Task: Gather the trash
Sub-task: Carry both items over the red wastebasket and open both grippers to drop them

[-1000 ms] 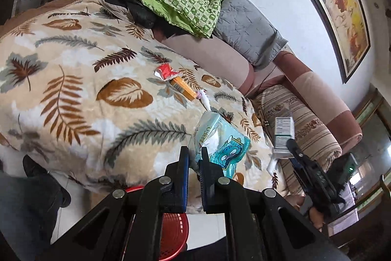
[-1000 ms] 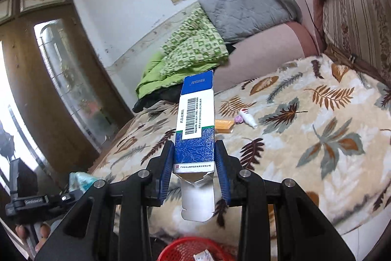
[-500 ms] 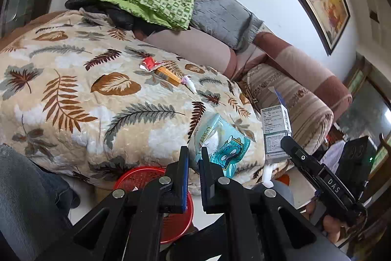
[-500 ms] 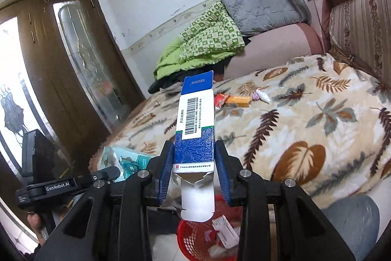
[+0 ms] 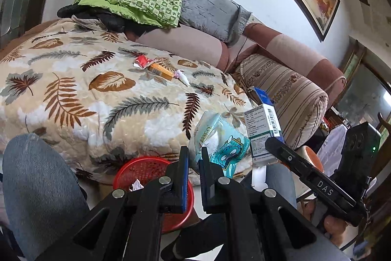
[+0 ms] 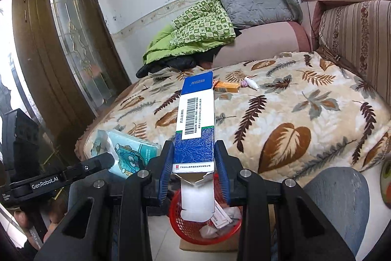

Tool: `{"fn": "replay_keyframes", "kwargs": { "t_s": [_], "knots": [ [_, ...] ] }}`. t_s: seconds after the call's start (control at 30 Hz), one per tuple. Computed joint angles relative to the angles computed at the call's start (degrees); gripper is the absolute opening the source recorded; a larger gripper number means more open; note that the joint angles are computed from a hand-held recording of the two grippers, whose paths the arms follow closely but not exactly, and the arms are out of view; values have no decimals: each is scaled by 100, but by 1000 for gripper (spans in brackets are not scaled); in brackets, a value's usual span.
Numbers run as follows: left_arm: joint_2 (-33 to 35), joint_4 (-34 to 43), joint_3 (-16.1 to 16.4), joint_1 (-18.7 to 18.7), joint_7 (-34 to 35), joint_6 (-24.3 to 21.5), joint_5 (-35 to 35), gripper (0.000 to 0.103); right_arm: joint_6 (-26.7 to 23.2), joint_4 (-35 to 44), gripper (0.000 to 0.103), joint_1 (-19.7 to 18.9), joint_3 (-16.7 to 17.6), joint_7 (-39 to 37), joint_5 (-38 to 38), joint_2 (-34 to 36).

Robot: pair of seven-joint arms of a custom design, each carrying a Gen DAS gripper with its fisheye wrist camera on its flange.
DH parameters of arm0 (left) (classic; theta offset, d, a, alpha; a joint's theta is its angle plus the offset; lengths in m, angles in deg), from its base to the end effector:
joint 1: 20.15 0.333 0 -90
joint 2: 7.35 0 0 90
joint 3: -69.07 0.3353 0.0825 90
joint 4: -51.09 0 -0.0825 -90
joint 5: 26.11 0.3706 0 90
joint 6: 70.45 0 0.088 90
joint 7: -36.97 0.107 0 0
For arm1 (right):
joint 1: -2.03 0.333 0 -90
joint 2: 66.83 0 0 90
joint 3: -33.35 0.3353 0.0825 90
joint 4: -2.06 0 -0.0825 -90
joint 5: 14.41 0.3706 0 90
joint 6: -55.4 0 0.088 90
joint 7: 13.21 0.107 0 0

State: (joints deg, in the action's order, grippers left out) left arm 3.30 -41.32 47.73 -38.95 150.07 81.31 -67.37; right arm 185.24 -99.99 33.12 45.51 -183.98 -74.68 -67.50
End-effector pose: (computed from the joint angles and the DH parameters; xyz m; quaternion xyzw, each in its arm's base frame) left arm 0.5284 -0.3904 0.6392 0.4159 -0.7641 0.4928 0.0193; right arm 0.4440 0.3879 0.6375 -0.4529 0.7376 -0.3131 0.3909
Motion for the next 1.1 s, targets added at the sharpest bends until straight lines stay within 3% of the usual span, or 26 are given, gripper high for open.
{"fn": "replay_keyframes", "kwargs": {
  "t_s": [0.4, 1.1],
  "knots": [
    [124, 69, 19, -86, -211, -50, 393, 6, -212, 94, 33, 111, -2, -139, 123, 98],
    [800, 645, 114, -162, -1429, -580, 1698, 6, 555, -178, 34, -125, -228, -431, 811, 233]
  ]
}}
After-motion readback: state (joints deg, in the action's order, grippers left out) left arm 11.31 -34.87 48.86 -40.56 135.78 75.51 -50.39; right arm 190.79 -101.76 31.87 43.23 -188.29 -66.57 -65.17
